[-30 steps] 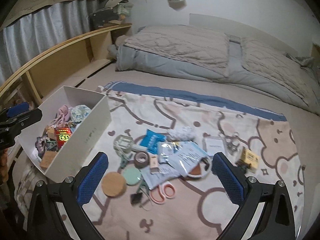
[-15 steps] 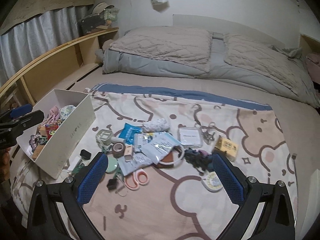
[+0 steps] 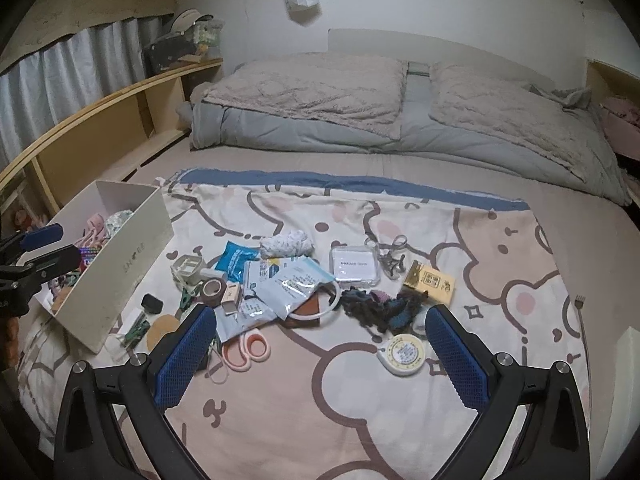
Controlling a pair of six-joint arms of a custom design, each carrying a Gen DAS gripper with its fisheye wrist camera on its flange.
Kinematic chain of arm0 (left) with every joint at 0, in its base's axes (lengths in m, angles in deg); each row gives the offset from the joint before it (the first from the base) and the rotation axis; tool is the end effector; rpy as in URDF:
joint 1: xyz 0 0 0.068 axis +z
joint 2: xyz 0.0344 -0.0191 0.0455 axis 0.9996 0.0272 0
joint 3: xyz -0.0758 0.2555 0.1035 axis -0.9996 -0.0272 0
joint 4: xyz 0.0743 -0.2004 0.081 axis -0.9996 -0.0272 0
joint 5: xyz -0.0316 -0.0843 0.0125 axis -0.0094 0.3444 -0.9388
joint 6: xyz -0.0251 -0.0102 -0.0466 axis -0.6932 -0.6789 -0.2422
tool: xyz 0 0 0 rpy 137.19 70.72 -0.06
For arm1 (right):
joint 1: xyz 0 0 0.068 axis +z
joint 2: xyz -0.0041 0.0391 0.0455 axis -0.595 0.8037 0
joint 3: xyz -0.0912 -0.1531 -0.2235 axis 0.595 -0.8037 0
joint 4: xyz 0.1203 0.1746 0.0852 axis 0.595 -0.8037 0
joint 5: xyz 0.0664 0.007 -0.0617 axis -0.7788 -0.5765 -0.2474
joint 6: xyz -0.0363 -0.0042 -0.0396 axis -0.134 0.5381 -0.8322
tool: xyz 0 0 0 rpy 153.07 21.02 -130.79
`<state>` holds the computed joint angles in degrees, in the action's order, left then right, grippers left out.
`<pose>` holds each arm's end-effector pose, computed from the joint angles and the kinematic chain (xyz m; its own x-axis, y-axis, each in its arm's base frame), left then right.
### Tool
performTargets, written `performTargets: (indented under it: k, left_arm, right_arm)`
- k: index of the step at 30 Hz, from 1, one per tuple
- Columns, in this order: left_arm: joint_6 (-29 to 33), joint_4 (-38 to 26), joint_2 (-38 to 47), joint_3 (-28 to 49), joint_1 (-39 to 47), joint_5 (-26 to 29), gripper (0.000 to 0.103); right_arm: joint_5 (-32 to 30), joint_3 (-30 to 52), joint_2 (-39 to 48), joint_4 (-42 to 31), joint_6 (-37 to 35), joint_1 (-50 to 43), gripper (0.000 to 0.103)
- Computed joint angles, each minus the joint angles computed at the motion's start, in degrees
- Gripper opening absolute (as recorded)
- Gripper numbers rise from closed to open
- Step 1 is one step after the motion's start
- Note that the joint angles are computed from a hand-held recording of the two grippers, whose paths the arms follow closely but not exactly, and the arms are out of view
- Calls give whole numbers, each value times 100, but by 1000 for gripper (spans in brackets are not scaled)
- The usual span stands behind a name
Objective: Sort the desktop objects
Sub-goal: 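Move the right tool over the round wooden disc while the left tool approaches the green clothespin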
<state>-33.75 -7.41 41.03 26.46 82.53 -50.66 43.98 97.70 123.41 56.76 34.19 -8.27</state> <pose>0.1905 -0.0165 0.3147 -0.6674 -0.0311 -0.7440 -0.0327 0.9994 -0.0125 0.1967 0.0964 0.2872 -0.6909 0.0137 -0.7228 -0.0825 0.9918 0.0977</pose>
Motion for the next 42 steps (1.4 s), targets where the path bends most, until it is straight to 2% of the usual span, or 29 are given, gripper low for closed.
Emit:
performTargets:
  k: [12,24,33,42]
  left_arm:
    - [246,-72,-149,-578,-9,215,97]
    - [276,475,-596,-1783,-334,-60,97]
    - [665,802,-779,-2601,500,773,97]
    - [1010,1047,-859,-3029,1142,1294,97]
  right_arm:
    - [-136,210,1001,331,225,351,103]
    - [-220,987,2432,524,244,548,103]
    - [-253,1676,3386,456,197,829,103]
    - [-230,2566,4290,209,183,1097,103]
